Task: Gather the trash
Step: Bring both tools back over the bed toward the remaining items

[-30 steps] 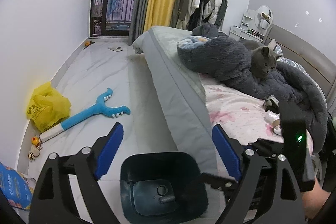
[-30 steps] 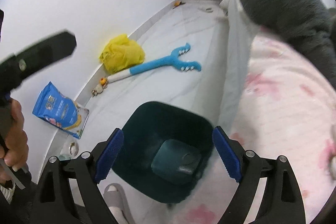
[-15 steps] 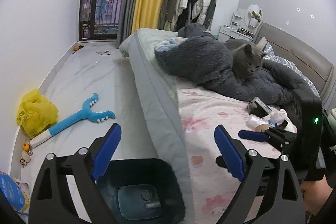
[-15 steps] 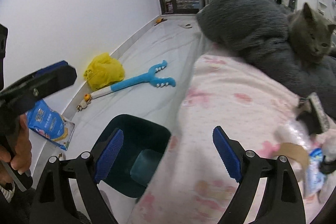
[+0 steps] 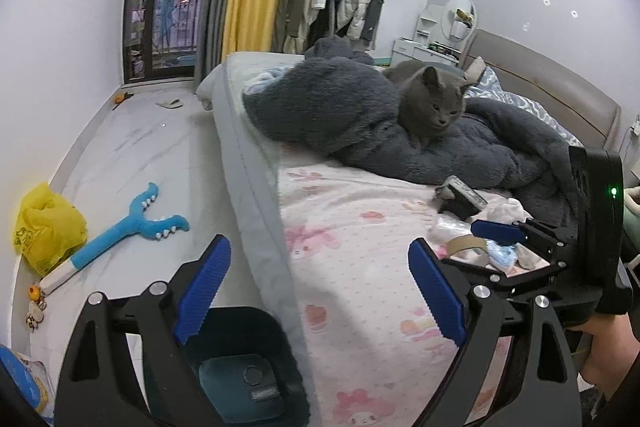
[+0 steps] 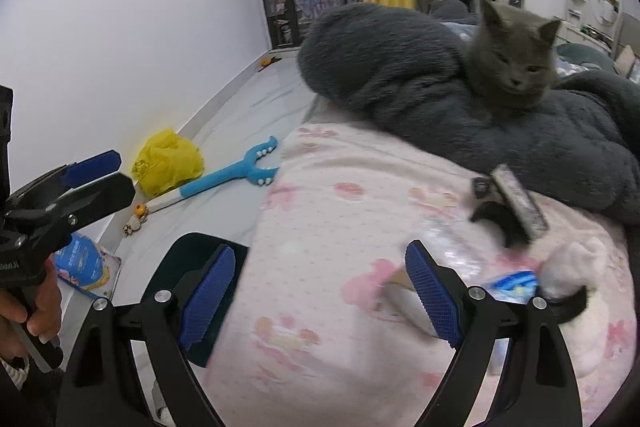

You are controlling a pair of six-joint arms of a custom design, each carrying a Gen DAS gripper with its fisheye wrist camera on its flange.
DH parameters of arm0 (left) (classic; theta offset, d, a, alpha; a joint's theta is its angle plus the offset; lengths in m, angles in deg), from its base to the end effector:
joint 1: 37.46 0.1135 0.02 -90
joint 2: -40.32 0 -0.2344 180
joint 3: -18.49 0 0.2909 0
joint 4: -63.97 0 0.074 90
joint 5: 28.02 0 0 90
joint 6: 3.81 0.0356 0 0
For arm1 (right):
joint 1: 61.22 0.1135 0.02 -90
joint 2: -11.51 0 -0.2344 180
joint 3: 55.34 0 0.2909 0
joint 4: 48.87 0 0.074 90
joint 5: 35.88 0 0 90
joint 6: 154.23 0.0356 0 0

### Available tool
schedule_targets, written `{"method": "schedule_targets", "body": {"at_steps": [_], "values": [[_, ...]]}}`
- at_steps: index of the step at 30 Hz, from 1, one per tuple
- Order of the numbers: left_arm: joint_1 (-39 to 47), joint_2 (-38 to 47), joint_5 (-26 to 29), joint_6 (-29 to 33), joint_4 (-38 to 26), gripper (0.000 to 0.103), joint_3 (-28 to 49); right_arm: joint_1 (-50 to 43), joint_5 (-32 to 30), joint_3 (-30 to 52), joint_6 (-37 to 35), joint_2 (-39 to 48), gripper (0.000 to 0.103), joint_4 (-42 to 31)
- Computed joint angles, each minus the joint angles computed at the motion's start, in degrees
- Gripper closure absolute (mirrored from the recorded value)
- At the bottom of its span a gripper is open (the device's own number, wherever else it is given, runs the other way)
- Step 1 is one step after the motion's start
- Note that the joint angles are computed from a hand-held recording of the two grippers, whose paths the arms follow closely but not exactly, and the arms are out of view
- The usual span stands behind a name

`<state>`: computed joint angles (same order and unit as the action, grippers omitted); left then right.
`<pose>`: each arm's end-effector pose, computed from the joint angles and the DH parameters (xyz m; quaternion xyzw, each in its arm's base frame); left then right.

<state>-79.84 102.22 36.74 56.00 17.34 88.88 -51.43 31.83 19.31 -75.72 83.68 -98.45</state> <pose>0.2177 -0.1781 0.2976 -0.0018 0.8828 -0.0941 0.4602 0.3048 0.0663 0.2709 -0.2381 0.8844 0.1746 0.3614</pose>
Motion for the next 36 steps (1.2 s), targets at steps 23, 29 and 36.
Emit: {"method": "schedule_targets", "body": {"at_steps": [23,29,36], "values": [[-5.1,19.1,3.6,1.5,5.2,0.01,11.9,-18.0,-6.0,2.1,-7.1,4.7,0.015,-0.3],[-5.4,25.0,5.9,1.9,5.7,0.01,16.0,-21.1,-7.2,3.8,-9.4,8.3,0.015,-1.2],[-5.6,28.4,7.9,1.8,6.3,0.01,18.5,-21.9,-6.8,4.3,-10.7,9.8,0.017,-1.2]]}}
